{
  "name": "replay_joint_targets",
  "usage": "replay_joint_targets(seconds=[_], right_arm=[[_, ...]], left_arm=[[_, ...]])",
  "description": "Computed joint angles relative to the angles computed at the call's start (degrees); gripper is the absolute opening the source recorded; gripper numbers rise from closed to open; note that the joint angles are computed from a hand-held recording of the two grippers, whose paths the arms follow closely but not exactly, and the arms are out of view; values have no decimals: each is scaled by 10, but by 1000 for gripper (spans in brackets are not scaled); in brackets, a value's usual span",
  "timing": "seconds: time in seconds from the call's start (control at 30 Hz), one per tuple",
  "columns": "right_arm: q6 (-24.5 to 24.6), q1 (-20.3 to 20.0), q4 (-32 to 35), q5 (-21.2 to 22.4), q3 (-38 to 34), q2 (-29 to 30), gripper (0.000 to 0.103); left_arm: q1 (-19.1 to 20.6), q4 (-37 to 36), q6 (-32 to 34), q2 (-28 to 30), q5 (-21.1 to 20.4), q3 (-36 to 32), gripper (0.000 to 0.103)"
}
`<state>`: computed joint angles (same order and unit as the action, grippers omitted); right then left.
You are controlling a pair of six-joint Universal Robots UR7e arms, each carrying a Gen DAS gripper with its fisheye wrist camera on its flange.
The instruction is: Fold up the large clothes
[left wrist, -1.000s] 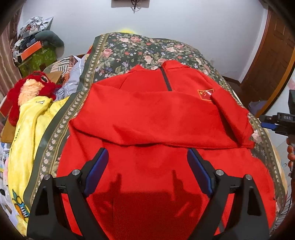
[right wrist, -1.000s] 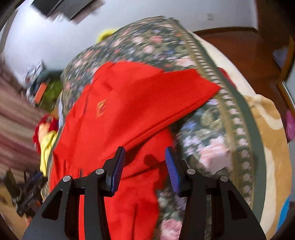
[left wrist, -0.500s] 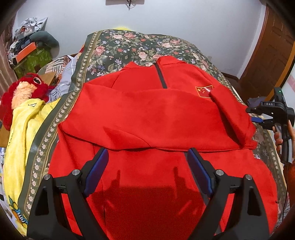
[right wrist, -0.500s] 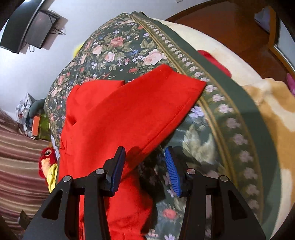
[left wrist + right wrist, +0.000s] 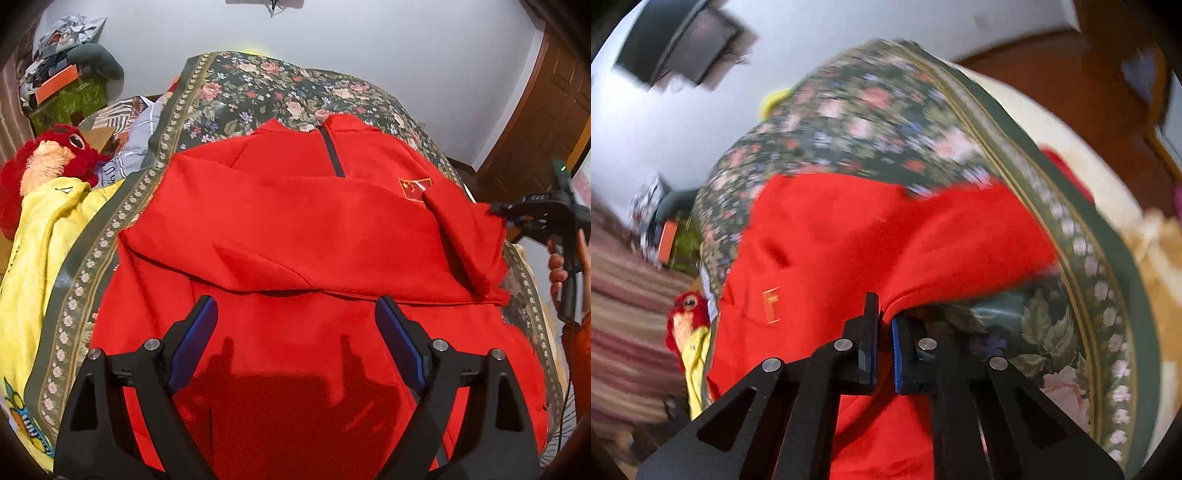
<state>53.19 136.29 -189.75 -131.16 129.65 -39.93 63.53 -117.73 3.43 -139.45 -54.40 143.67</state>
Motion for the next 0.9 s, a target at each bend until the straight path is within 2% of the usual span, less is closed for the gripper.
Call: replay_joint_targets(seconds=[0.13,0.23,0.37,0.47,0.57,0.73,0.9], right_arm=[[-54,52,61,-6,-64,8,5],[-92,75,83,24,-114,30,5],[-143,100,129,60,-198,86,5],[-166,104,167,92,-252,134,5],[-170,100,189,131,-291,178,5],[-153,86,188,198,-328,234,5],[-148,100,255,195,-363,261,6]], left_arm=[[-11,16,-4,-30,9,-2,87],[-16,42,-10,-50,12,-9,87],[-27,78,-17,-80,22,-20,87],[-28,97,-21,-97,27,-33,87],[-16,102,-18,-103,29,-46,87],[9,107,-2,-112,27,-63,87],[32,112,24,-119,33,-74,87]])
